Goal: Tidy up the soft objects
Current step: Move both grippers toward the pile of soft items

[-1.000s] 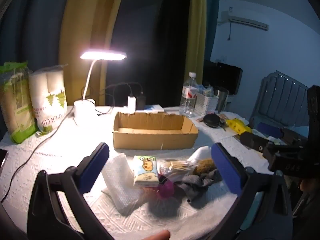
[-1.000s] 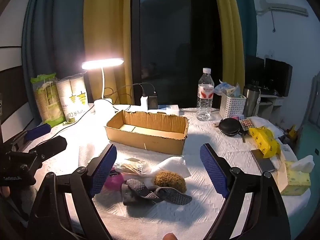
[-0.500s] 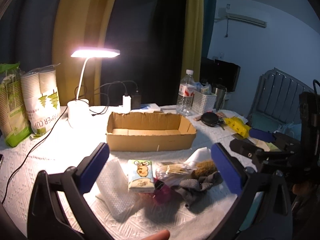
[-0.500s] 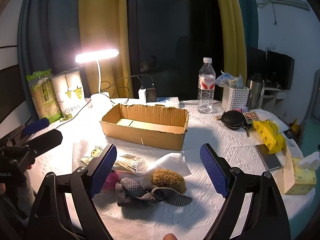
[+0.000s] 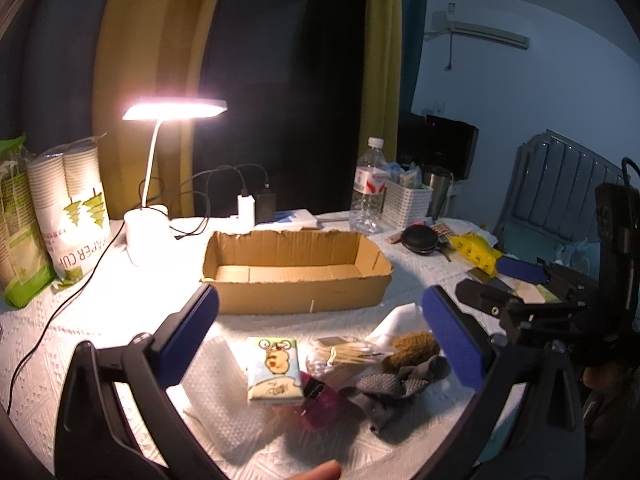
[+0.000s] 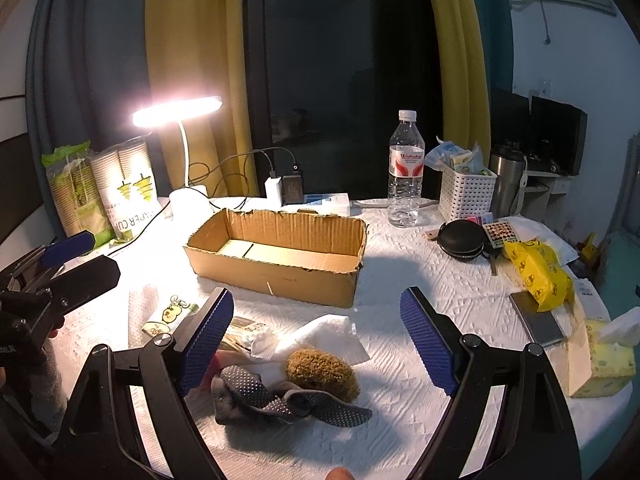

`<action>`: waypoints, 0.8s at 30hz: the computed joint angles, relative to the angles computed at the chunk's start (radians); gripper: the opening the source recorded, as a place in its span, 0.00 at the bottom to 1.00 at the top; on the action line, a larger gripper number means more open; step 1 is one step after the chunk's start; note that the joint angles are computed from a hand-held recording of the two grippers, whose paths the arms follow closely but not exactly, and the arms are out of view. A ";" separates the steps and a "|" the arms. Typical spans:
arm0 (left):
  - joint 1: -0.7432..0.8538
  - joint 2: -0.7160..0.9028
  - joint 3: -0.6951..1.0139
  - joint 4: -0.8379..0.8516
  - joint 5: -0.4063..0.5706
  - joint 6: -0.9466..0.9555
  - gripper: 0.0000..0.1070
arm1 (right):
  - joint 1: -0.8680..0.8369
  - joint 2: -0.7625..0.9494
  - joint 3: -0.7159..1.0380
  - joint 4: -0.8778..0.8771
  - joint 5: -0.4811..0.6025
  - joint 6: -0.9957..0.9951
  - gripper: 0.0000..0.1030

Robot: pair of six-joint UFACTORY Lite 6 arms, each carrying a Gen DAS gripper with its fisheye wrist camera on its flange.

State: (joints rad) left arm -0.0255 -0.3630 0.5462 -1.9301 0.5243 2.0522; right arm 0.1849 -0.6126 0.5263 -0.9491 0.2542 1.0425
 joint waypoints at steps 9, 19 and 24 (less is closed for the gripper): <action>-0.009 0.043 0.035 0.002 -0.013 -0.011 0.96 | -0.008 0.015 0.008 0.002 -0.008 -0.007 0.85; -0.025 0.028 0.023 -0.038 -0.046 0.032 0.96 | -0.030 0.013 0.004 0.029 -0.027 -0.049 0.85; -0.019 0.015 0.005 -0.045 -0.033 0.043 0.96 | -0.032 0.011 0.001 0.030 -0.028 -0.051 0.85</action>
State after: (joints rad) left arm -0.0440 -0.3481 0.5508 -1.9751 0.4911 2.0947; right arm 0.1526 -0.6014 0.5276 -0.9194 0.2259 0.9911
